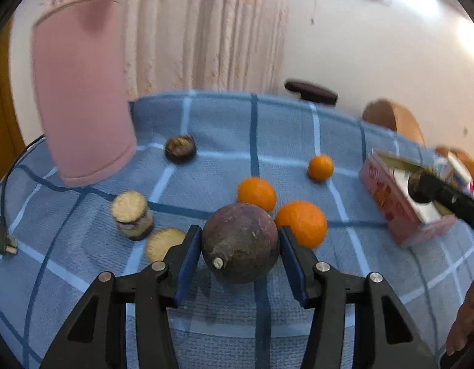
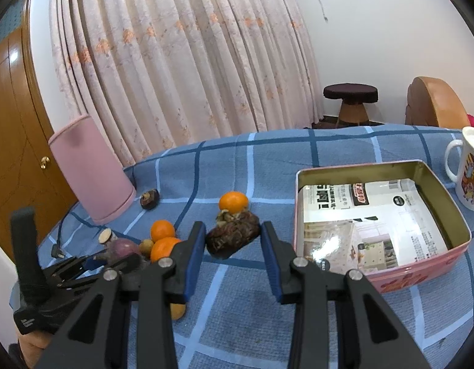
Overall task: Organize fruits
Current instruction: 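Carry the brown fruit and purple beet over the pink tin box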
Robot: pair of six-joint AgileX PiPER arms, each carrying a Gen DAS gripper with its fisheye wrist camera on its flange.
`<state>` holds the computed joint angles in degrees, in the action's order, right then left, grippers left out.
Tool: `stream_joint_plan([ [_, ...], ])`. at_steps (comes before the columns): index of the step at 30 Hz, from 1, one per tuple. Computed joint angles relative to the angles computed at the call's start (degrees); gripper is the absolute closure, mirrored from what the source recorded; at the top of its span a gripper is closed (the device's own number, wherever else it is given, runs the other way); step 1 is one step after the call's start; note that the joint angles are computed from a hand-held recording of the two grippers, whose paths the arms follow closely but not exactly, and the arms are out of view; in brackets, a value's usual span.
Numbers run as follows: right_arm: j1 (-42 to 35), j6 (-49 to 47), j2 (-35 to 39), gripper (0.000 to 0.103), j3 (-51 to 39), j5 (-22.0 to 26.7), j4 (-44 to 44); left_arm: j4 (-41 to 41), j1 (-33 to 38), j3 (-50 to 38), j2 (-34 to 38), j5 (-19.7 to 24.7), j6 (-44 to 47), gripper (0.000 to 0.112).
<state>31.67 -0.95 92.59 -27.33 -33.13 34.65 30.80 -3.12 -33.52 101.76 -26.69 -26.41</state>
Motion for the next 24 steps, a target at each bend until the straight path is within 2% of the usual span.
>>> stream_joint_plan([
  [4, -0.24, 0.04, -1.51, 0.063, 1.07, -1.11, 0.09, -3.06, -1.11, 2.09, -1.48, -3.74, -0.28, 0.060],
  [7, 1.00, -6.32, -3.21, 0.063, 2.11, -3.72, 6.48, -8.15, -5.01, 3.88, -3.47, -5.79, 3.96, 0.060],
  [10, -1.28, -6.69, -5.42, 0.063, 4.55, -4.63, 5.54, -15.20, -11.46, 3.73, -4.84, -5.37, 8.13, 0.060],
  [12, -4.31, -6.58, -6.83, 0.063, 6.66, -4.73, 3.78, -16.70, -14.08, 3.27, -4.91, -5.18, 8.93, 0.060],
  [14, -7.87, -6.70, -7.97, 0.063, 8.43, -4.56, 1.78, -21.99, -19.23, 1.37, -3.92, -4.04, 12.52, 0.060],
  [16, -13.15, -4.28, -9.18, 0.063, 10.17, -3.69, -3.21, -24.98, -22.64, -0.85, -2.72, -2.79, 14.31, 0.060],
  [17, -15.92, -2.64, -9.70, 0.063, 10.85, -3.12, -6.17, -23.41, -22.50, -1.03, -2.96, -2.46, 13.15, 0.060],
  [23, -31.99, 4.53, -9.80, 0.063, 12.07, 0.24, -23.35, -26.39, -29.55, -6.61, -0.77, 0.95, 13.50, 0.060],
  [24, -35.05, 8.08, -9.27, 0.063, 11.69, 1.17, -28.64, -26.99, -30.84, -7.71, -0.49, 1.85, 13.32, 0.060],
])
